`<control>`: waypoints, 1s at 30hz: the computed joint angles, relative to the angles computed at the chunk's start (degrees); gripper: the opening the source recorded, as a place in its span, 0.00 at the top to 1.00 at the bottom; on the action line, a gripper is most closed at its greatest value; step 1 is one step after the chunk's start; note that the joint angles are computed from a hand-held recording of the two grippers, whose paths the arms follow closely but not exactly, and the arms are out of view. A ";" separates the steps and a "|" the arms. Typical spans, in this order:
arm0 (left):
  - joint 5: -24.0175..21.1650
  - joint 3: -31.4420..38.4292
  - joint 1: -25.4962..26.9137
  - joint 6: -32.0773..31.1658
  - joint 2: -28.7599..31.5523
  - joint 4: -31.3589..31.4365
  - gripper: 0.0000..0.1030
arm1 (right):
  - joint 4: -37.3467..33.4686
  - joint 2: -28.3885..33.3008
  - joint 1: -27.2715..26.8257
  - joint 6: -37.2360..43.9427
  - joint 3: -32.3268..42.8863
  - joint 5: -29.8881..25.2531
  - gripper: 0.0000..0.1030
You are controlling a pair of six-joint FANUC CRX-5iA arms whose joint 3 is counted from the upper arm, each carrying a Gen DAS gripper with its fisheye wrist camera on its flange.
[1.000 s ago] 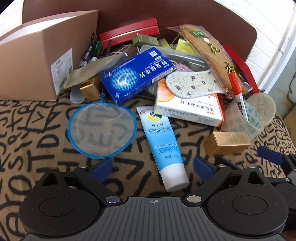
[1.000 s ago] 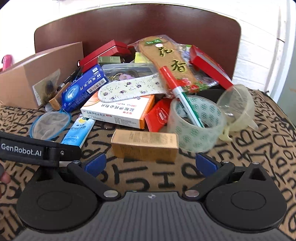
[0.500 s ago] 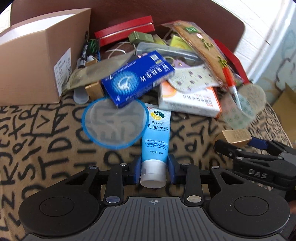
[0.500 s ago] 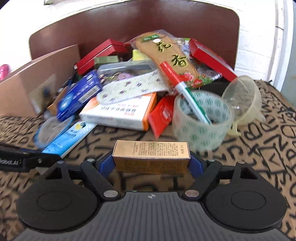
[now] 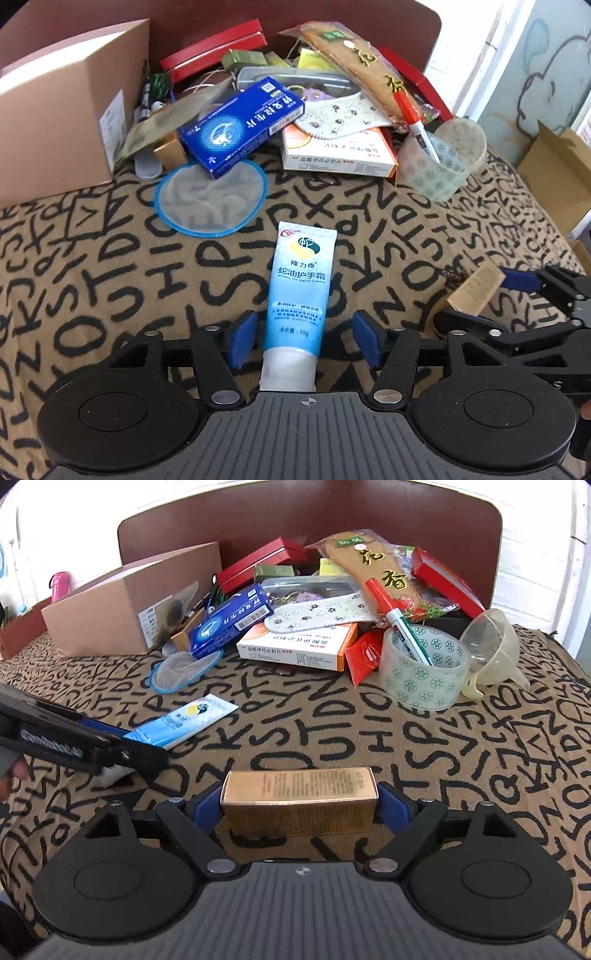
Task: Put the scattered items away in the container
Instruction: 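Lift the cream tube and gold box off the table, then carry the cream tube and gold box over the white-lined box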
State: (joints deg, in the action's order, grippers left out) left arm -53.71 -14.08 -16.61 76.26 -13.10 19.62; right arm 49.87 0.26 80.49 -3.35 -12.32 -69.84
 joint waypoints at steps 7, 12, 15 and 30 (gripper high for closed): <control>-0.05 0.38 0.21 -0.43 0.32 -0.61 0.67 | -1.15 0.50 -0.41 0.58 0.27 0.07 0.14; 1.15 -0.38 0.04 -0.47 0.10 -0.28 0.50 | -1.33 1.12 -0.77 1.33 0.90 -0.02 0.16; 1.39 -0.22 -0.21 -0.73 0.10 -1.09 0.63 | -1.36 1.40 -0.83 1.71 1.14 -0.20 0.18; 1.34 -4.29 4.01 -5.52 -2.23 6.72 0.69 | -4.01 2.52 -1.49 5.22 4.70 2.42 0.18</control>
